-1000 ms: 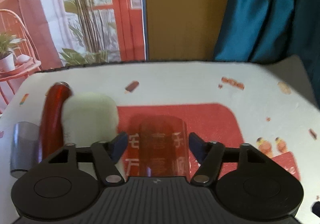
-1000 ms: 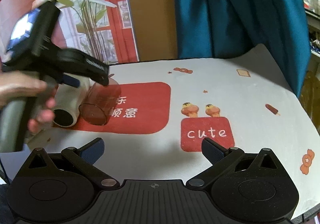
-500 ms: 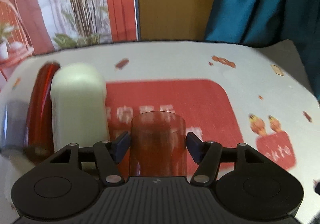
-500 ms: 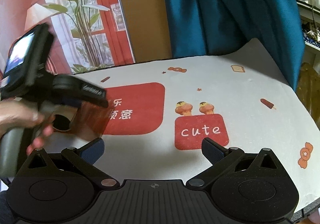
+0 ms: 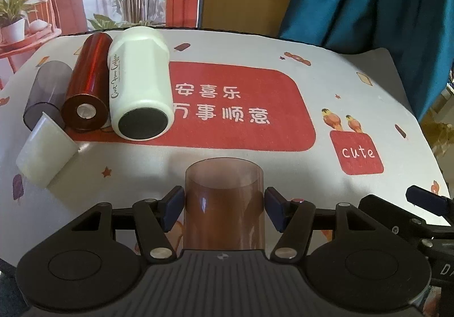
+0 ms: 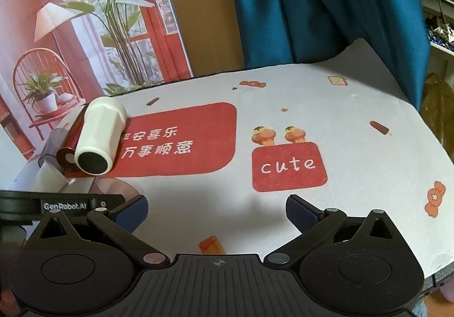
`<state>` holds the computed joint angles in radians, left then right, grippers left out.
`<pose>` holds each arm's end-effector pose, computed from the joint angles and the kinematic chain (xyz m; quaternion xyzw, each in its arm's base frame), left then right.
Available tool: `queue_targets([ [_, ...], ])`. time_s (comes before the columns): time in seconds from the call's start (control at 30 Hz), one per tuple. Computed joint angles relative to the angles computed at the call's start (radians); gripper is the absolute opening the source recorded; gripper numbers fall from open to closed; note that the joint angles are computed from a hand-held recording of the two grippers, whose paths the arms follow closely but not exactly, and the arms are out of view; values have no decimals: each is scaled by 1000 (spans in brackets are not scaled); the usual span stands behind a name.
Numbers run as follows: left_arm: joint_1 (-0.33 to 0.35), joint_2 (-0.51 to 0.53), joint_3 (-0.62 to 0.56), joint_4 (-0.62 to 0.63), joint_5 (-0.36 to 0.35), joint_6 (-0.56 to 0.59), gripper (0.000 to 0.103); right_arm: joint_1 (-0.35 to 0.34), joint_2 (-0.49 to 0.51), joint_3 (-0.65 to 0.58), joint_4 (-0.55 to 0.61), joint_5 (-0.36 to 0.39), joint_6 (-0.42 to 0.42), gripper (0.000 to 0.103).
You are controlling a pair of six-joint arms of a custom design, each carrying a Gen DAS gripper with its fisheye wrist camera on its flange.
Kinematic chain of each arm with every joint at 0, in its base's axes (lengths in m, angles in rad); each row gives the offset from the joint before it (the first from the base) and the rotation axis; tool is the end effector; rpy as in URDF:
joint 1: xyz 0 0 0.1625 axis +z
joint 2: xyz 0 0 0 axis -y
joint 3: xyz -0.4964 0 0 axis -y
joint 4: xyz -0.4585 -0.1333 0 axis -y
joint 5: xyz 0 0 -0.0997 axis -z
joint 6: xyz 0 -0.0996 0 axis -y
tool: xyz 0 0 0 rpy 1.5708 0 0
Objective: Flip cup upright
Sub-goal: 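Lift the brown cup with the left gripper while the right gripper grasps it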
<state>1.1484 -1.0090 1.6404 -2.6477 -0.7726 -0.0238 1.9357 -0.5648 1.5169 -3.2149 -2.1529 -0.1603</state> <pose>-0.1227 -0.7720 0.2922 0.0938 0.8979 -0.2824 0.3246 0.3642 -0.7334 0.0542 0.1400 -0.8955 0.3507 0.2354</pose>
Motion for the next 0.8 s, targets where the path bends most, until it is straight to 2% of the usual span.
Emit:
queue_targets([
  [0.27, 0, -15, 18, 4, -14, -24, 67, 15, -9, 14, 2, -18, -5, 103],
  [0.33, 3, -25, 21, 16, -36, -53, 80, 17, -11, 17, 3, -23, -3, 103],
  [0.53, -5, -60, 61, -78, -39, -28, 88, 24, -16, 21, 23, -31, 14, 103],
  [0.67, -18, -96, 98, -191, -21, 49, 92, 34, -12, 18, 33, -37, 5, 103],
  [0.73, -28, -110, 120, -292, 13, 159, 95, 40, -11, 16, 40, -39, 3, 103],
  [0.8, -42, -122, 143, -410, 77, 271, 97, 45, -10, 12, 54, -37, 6, 103],
])
